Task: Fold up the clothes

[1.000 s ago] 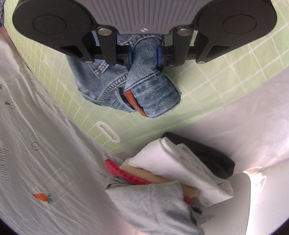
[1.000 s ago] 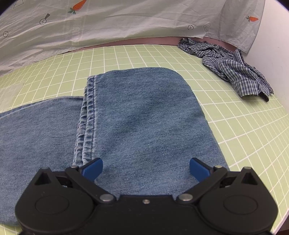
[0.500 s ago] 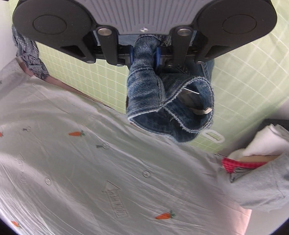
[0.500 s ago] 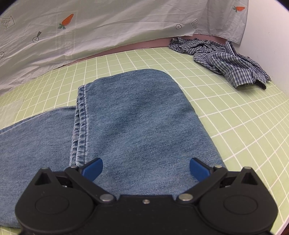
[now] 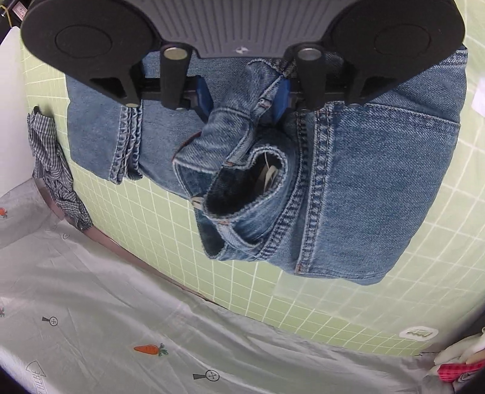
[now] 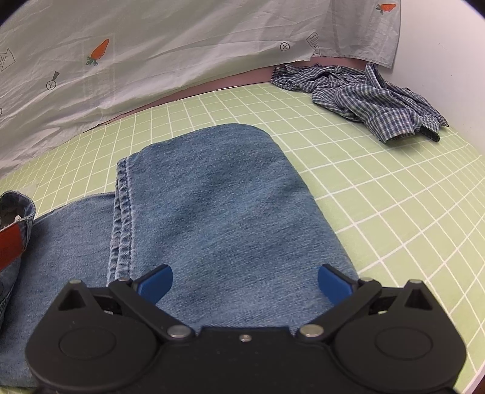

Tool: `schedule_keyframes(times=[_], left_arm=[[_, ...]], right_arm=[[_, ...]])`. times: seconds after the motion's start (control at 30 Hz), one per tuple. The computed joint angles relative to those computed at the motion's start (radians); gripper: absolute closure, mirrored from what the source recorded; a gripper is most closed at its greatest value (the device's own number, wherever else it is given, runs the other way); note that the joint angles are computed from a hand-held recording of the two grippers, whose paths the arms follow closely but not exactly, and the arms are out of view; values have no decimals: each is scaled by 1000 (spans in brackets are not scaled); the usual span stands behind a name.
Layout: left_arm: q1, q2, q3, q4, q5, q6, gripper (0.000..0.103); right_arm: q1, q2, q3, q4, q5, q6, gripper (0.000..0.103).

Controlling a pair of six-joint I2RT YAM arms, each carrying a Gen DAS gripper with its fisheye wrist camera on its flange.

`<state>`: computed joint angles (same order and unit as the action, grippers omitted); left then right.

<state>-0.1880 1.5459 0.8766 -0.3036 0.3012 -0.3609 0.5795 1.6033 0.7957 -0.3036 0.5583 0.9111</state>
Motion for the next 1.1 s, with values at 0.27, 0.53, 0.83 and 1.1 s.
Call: schedule_keyframes(times=[0.27,0.53,0.83,1.1], left_arm=[[58,-116,-11,-3,32,26,39],[74,-35,83,-135,-380,169,27],[132,69,125,-186,-416,189,16],[115,92,136,-190,-458,168,6]], right_arm=[[21,29,20,-22,24,38,0],[33,54,68,-61,65,42,0],[66,190,267,4,20,-119,0],[122,359,542,26,-61,-178,0]])
